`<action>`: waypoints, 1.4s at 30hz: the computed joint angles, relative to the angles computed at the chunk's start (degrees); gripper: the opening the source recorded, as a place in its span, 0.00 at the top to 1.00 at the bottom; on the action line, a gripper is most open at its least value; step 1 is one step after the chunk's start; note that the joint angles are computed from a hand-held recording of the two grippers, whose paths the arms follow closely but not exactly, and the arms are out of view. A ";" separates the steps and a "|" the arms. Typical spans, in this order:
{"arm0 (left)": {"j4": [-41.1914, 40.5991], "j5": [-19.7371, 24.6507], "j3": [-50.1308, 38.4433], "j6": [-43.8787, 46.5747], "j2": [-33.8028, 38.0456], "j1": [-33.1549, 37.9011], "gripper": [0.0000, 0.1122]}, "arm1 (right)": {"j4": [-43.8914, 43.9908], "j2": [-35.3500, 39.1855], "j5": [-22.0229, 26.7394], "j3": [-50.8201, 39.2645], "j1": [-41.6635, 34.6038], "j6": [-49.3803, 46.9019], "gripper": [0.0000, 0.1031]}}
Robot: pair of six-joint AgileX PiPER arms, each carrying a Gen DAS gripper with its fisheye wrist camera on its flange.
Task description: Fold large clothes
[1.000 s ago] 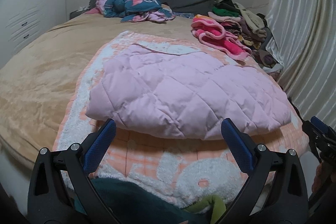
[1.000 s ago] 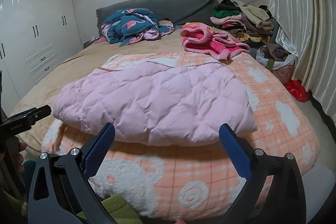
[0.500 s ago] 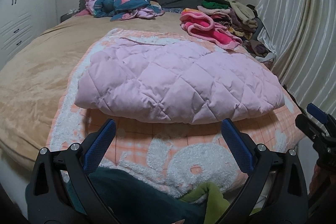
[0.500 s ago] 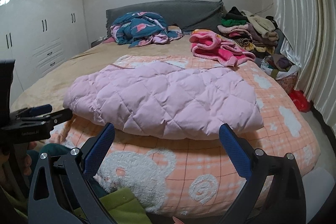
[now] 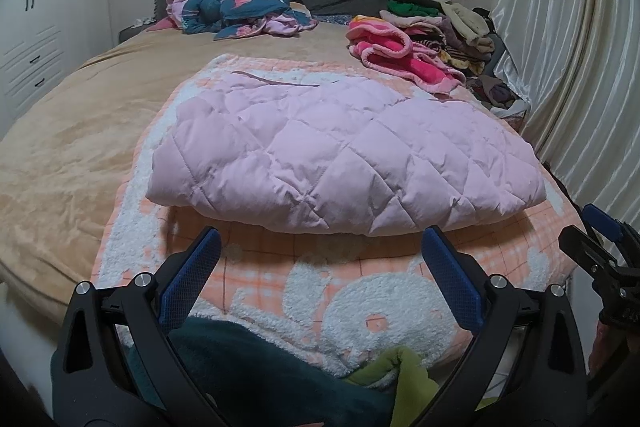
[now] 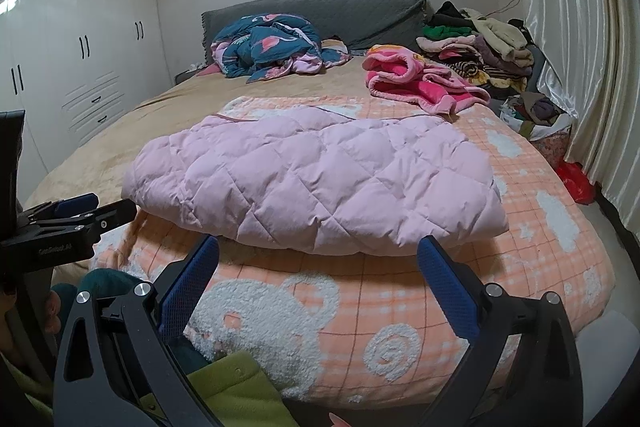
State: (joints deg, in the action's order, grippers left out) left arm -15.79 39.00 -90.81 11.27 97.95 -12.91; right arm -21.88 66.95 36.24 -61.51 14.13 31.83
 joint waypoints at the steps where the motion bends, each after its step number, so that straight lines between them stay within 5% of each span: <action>1: -0.02 0.03 -0.08 0.00 0.04 0.06 0.17 | -0.14 0.01 -0.05 -0.03 0.11 0.06 0.04; 42: 1.45 -1.60 0.69 -0.99 -0.99 0.18 0.17 | -1.52 0.26 0.43 -0.70 1.59 1.22 0.04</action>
State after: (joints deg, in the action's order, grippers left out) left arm -14.34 37.40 -90.12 10.28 96.96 -12.73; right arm -23.40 67.21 36.67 -62.21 15.72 33.05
